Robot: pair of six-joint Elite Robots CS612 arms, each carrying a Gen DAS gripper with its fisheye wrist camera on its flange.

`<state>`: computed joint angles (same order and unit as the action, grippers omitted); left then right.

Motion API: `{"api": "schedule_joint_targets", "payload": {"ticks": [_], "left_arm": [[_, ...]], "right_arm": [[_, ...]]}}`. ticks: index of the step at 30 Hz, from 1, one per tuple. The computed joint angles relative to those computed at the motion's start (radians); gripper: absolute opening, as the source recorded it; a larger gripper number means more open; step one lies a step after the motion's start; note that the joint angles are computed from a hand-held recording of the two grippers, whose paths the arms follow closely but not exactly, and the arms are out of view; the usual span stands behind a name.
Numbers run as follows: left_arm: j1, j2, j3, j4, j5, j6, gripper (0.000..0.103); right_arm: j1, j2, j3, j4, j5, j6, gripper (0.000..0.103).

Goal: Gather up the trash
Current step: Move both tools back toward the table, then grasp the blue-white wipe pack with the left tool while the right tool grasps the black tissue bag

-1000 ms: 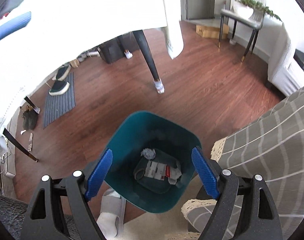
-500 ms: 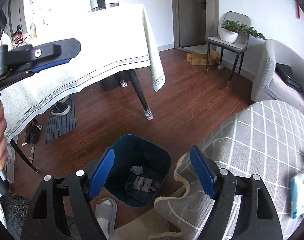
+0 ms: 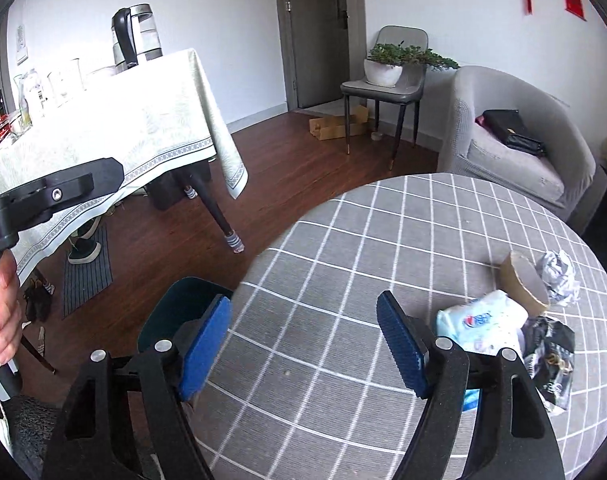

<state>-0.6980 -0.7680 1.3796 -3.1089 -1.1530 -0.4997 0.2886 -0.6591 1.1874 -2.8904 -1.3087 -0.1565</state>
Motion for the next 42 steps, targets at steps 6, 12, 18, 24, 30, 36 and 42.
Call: {"api": "schedule_joint_targets", "payload": {"ticks": [6, 12, 18, 24, 30, 36, 42], "left_arm": [[-0.010, 0.042, -0.078, 0.052, -0.019, -0.002, 0.079], [-0.023, 0.083, -0.153, 0.089, -0.048, 0.026, 0.081], [-0.032, 0.133, -0.239, 0.138, -0.110, 0.095, 0.085], [-0.038, 0.184, -0.326, 0.194, -0.190, 0.223, 0.088], [-0.030, 0.243, -0.428, 0.264, -0.303, 0.363, 0.088], [-0.025, 0.295, -0.526, 0.371, -0.372, 0.457, 0.089], [-0.022, 0.328, -0.587, 0.432, -0.402, 0.494, 0.089]], "right_arm": [[-0.033, -0.019, 0.039, -0.043, -0.032, 0.030, 0.076], [-0.066, -0.037, 0.078, -0.087, -0.060, 0.074, 0.076], [-0.102, -0.051, 0.107, -0.108, -0.060, 0.112, 0.078], [-0.138, -0.064, 0.142, -0.120, -0.052, 0.124, 0.083], [-0.168, -0.067, 0.150, -0.110, -0.029, 0.143, 0.084], [-0.185, -0.061, 0.135, -0.082, 0.012, 0.157, 0.085], [-0.193, -0.052, 0.119, -0.054, 0.047, 0.163, 0.085]]}}
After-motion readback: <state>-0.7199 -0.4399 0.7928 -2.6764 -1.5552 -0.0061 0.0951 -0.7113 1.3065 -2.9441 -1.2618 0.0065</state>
